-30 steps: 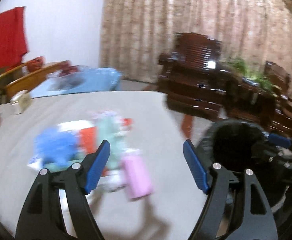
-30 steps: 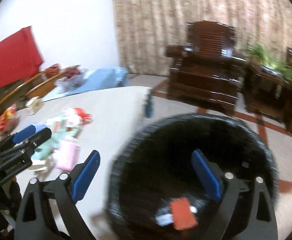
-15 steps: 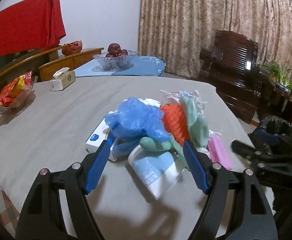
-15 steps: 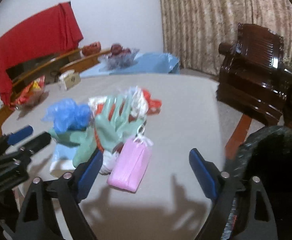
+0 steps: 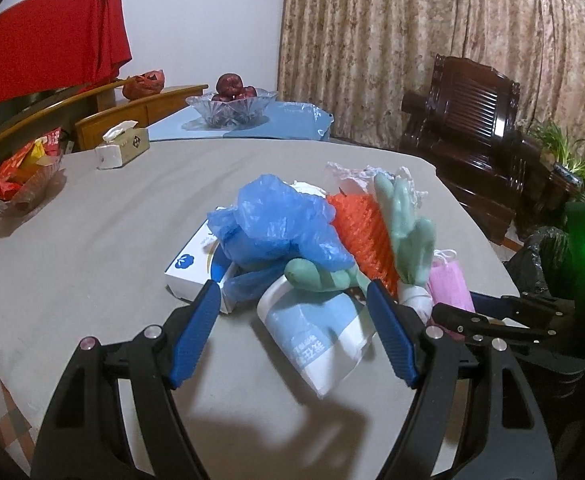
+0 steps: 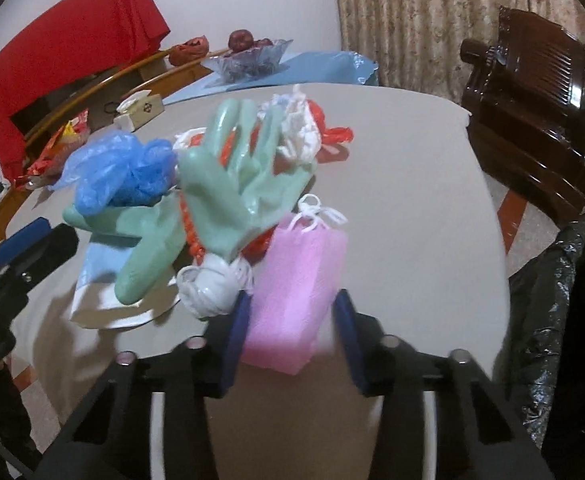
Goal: Collect trash
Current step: 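Grasp the pink mesh bag with the right gripper and lift it, then grasp the mint-green glove with the left gripper while the right gripper holds the pink bag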
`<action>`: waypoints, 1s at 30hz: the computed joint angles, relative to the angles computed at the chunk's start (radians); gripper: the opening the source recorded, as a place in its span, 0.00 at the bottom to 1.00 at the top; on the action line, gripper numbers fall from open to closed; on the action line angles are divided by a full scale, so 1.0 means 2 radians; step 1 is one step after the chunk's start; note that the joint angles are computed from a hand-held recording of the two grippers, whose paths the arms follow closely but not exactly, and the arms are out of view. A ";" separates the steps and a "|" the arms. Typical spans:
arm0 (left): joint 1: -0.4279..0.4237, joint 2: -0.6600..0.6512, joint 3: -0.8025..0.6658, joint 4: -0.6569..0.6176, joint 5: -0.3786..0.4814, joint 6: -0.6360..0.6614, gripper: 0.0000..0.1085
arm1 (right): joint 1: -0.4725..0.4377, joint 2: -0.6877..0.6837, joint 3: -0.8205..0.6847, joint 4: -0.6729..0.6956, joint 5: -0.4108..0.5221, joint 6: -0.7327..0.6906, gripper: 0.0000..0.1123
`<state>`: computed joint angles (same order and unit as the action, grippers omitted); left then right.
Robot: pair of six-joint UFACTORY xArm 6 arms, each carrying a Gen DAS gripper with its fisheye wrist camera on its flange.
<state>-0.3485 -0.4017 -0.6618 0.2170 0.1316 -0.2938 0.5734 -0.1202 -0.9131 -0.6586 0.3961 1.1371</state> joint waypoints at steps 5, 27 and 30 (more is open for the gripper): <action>-0.004 0.000 0.000 -0.001 -0.002 0.001 0.68 | -0.002 -0.016 0.010 0.000 -0.009 -0.003 0.20; -0.076 0.093 -0.094 0.062 -0.032 -0.067 0.60 | -0.044 -0.143 0.063 -0.089 0.043 0.070 0.20; -0.071 0.120 -0.122 0.123 -0.022 -0.129 0.59 | -0.050 -0.152 0.071 -0.091 0.043 0.073 0.20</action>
<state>-0.4899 -0.1607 -0.9065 0.4625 0.0877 -0.5522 0.4733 -0.4232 -0.7708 -0.8413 0.4813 1.2825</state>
